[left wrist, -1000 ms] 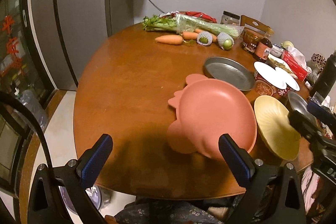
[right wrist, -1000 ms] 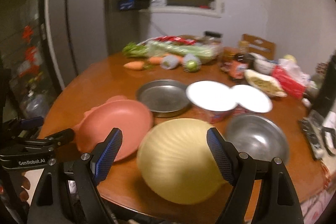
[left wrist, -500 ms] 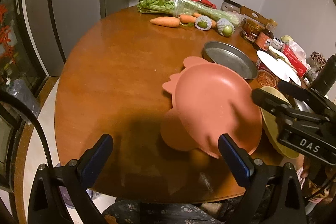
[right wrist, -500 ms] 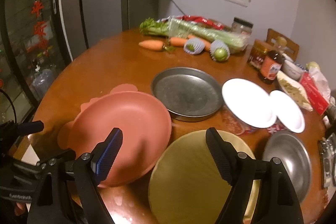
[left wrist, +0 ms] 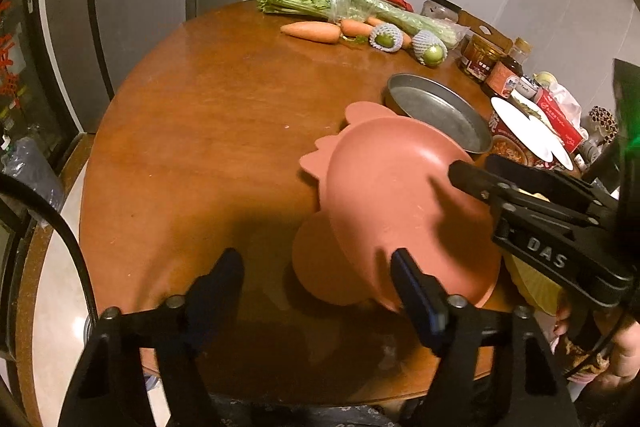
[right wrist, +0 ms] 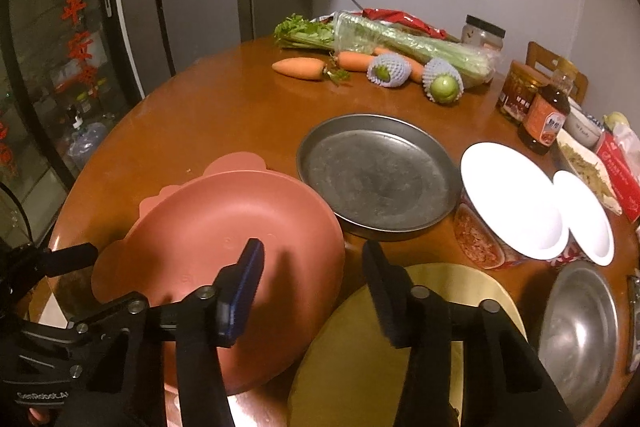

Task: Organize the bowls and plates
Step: 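Grasp the pink bear-shaped plate rim with the left tool and lift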

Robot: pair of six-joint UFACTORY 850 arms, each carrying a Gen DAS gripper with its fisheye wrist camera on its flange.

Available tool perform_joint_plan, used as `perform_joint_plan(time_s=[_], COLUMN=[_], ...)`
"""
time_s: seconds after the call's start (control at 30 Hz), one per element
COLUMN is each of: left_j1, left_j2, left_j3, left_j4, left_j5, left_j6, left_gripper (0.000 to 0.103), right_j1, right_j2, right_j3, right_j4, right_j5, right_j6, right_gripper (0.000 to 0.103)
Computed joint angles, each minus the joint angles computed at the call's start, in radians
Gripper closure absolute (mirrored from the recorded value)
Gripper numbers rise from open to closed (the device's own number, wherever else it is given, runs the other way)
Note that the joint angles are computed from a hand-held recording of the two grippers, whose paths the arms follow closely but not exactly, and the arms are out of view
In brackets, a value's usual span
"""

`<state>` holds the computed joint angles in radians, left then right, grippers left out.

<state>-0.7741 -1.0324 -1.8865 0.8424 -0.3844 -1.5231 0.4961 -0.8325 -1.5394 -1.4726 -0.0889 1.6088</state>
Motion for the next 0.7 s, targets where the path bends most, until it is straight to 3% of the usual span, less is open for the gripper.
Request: perform_joint_plan(time_s=[0.17, 0.3, 0.5, 0.7], left_j1=[-0.004, -0.004, -0.001, 0.005], left_j2=[-0.014, -0.025, -0.021, -0.003], left_j3=[-0.024, -0.042, -0.035, -0.004], left_j4=[-0.022, -0.027, 0.008, 0.051], left_j5=[0.025, 0.022, 0.003, -0.018], left_j6=[0.050, 0.060, 0.006, -0.066], left_gripper=[0.045, 0.048, 0.050, 0.050], right_j1=[-0.003, -0.002, 0.001, 0.006], right_j2=[-0.018, -0.034, -0.028, -0.012], right_j3=[-0.024, -0.046, -0.036, -0.015], right_j4=[0.110, 0.325, 0.244, 0.323], right_j5=[0.003, 0.002, 0.006, 0.040], right_j6=[-0.114, -0.337, -0.241, -0.281], right_gripper=[0.058, 0.063, 0.063, 0.063])
